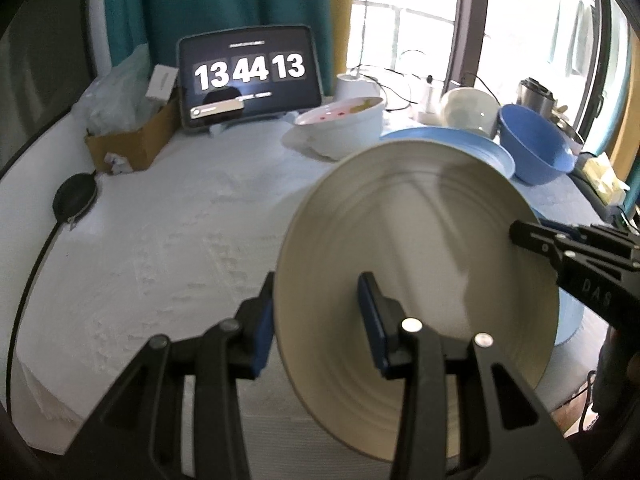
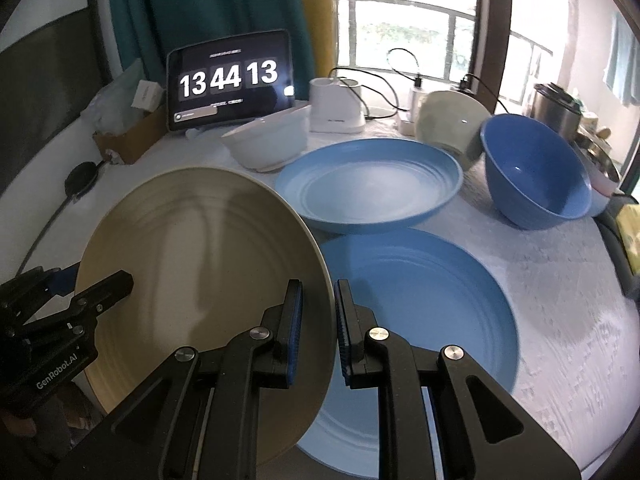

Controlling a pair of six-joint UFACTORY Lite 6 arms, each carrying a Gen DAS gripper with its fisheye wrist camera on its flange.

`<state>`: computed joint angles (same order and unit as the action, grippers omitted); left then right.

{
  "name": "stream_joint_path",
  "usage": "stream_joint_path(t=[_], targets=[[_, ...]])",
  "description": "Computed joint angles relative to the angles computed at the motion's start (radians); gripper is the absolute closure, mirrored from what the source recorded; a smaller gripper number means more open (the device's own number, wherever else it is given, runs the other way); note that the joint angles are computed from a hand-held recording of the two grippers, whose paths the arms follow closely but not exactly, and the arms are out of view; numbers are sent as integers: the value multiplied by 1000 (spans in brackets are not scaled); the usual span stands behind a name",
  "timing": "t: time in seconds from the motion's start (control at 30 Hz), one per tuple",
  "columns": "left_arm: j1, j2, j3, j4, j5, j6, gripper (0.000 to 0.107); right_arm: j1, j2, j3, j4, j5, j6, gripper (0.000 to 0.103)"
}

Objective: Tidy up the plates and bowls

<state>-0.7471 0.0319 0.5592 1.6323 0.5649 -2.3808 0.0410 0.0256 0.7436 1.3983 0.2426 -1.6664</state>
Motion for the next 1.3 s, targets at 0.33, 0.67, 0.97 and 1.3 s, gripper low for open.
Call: stream_joint_path(t=[0.33,0.67,0.97,1.3], targets=[[-94,131,174,-153,29,151,67,-182,-34,-32,4,109,-73,85],[-164,269,354,-271,53,294,67,-364,-2,-17,-7,218,-138,85],[-187,397,514,-352,35,409,67,-479,53,43,-70,268,-113,85],[-168,500,637,-425,5,527,67,-517,143,123,-97,272,-88,85]])
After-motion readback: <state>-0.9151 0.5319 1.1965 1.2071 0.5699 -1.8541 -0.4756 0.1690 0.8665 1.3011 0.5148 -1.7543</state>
